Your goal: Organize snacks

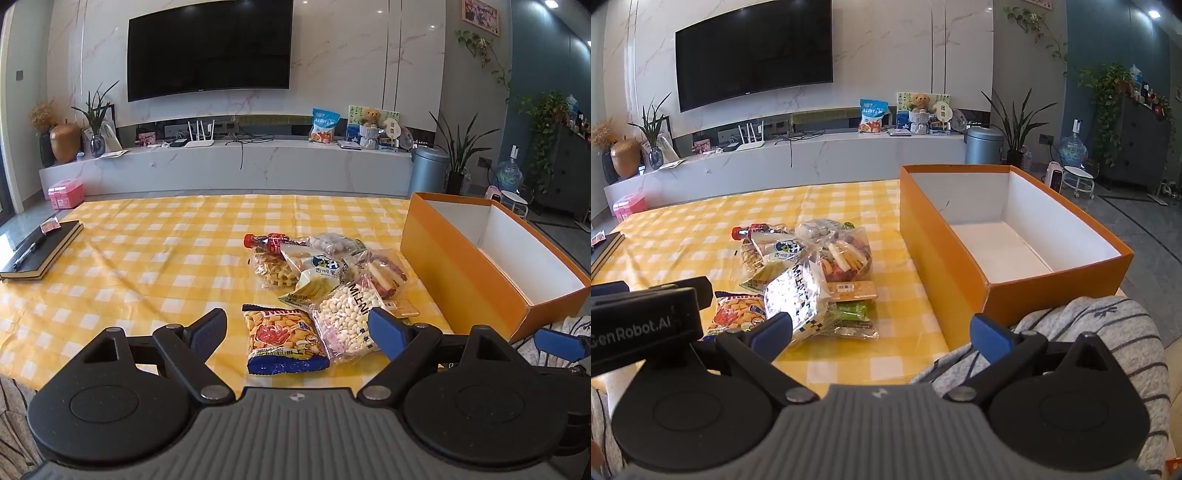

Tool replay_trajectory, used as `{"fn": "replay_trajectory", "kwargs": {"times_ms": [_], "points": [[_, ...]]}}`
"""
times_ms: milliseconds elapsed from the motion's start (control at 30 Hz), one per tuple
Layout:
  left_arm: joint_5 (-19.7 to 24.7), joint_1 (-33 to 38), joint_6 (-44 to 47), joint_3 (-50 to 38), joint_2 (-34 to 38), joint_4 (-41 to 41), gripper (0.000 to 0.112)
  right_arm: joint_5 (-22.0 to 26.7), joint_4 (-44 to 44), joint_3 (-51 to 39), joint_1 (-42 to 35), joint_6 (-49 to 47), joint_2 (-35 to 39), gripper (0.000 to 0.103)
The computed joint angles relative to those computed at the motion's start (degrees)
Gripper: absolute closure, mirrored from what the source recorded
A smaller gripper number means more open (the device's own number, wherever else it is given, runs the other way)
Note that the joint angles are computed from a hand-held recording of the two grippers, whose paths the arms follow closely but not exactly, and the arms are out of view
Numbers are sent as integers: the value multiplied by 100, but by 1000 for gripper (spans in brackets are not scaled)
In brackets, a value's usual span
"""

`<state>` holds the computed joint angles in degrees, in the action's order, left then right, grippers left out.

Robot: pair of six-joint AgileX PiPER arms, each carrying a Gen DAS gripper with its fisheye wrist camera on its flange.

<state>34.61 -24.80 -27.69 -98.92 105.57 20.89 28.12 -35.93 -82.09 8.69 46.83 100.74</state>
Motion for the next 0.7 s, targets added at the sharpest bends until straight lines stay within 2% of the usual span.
{"fn": "replay_trajectory", "kwargs": {"times_ms": [167,700], "points": [[16,61,151,-8,8,-232,11,34,228,-59,-27,-106,48,3],[49,73,234,-12,54,-365,11,180,202,-120,30,-99,134,3]]}}
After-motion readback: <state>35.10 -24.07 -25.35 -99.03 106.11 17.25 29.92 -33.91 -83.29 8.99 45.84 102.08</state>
